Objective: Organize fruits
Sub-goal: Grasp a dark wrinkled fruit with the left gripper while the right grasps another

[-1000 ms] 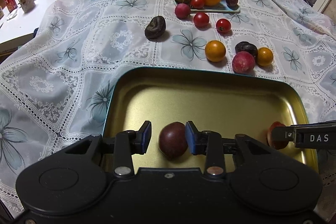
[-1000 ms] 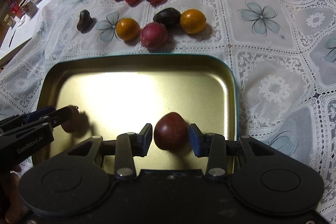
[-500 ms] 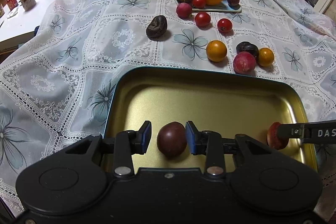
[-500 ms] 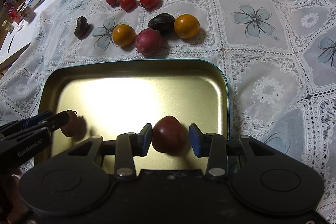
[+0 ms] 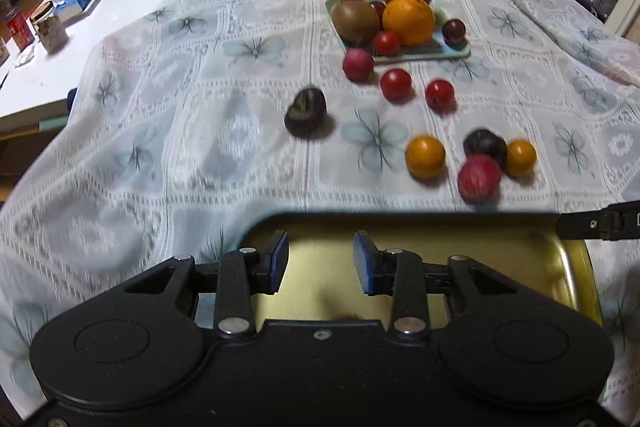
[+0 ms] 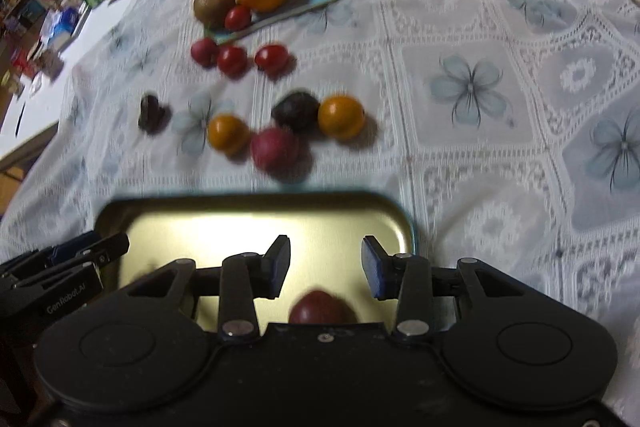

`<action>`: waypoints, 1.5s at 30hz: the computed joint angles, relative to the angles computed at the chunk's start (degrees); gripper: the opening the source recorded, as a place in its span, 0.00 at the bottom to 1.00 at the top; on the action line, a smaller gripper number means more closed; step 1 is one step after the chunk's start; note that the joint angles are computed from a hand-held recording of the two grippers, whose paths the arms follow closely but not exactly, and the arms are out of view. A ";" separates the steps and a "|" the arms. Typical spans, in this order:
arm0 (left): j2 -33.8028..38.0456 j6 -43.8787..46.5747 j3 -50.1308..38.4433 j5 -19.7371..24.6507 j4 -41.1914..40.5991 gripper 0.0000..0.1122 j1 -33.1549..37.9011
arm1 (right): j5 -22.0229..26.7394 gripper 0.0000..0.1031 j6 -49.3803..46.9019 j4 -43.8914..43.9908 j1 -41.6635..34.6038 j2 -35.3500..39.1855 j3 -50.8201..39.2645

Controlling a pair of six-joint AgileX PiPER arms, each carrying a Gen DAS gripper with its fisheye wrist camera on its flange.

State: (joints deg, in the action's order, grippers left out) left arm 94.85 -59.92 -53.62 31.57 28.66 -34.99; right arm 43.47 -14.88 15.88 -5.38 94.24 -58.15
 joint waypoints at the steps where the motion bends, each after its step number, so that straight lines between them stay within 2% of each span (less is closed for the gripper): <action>1: 0.75 1.44 -1.11 0.06 -0.75 0.40 0.89 | -0.08 0.41 0.70 -0.09 0.37 0.88 -1.31; 5: 3.89 6.60 -5.17 -0.53 -3.73 0.40 4.62 | 0.03 0.41 2.63 0.57 1.44 4.81 -6.71; 12: 10.44 8.57 -12.04 -0.70 -2.93 0.40 8.58 | 0.77 0.41 6.05 -0.20 4.71 12.21 -16.04; 17: 13.89 16.22 -15.47 -3.03 -9.52 0.40 11.52 | 1.39 0.41 8.83 -2.76 7.02 18.10 -22.13; 22: 16.37 19.67 -17.72 -4.14 -12.76 0.40 12.79 | 2.09 0.41 12.02 -5.83 8.65 22.99 -27.03; 35: 23.84 18.85 -24.27 -0.98 -10.15 0.43 12.12 | -0.89 0.41 14.57 -11.93 10.65 26.20 -27.95; 43: 25.40 18.63 -26.33 -0.29 -10.23 0.44 12.18 | 0.61 0.46 12.15 -10.69 10.33 28.92 -29.87; 45: 25.50 18.79 -26.40 -0.46 -10.22 0.43 12.17 | -0.31 0.46 12.11 -11.01 10.47 28.70 -29.01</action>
State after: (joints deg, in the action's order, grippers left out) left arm 120.36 -41.13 -80.01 31.11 18.43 -22.82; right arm 43.16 -2.77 4.87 5.08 122.95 -87.15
